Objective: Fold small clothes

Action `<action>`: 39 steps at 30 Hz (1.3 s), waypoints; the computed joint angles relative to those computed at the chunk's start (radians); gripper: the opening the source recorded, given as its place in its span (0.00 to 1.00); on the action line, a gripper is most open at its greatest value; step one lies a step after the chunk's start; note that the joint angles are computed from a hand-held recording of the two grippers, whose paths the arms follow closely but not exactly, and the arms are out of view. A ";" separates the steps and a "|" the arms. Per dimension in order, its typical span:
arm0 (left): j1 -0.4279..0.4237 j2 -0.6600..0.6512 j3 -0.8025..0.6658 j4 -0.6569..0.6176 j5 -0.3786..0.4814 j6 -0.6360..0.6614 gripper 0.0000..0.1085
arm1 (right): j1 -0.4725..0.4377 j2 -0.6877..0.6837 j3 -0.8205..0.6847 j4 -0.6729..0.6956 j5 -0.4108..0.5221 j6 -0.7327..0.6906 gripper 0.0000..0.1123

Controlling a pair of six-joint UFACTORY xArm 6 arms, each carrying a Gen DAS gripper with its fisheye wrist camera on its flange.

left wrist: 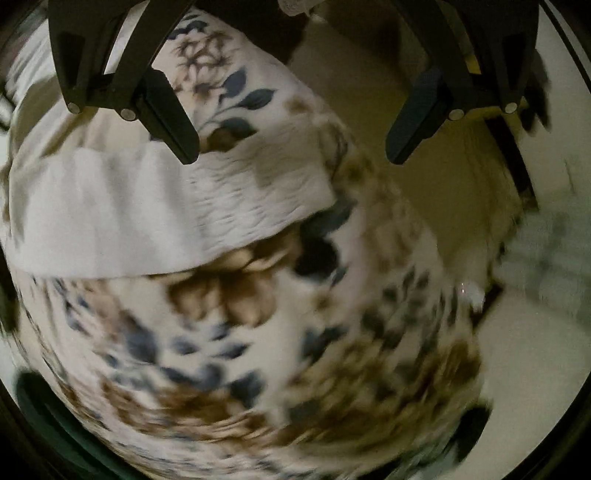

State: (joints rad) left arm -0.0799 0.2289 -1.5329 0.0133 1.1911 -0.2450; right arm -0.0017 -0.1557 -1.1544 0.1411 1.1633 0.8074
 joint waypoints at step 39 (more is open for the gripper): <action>0.131 -0.002 0.188 -0.538 -0.077 -0.117 0.40 | 0.124 0.239 -0.275 -0.030 0.062 -0.015 0.59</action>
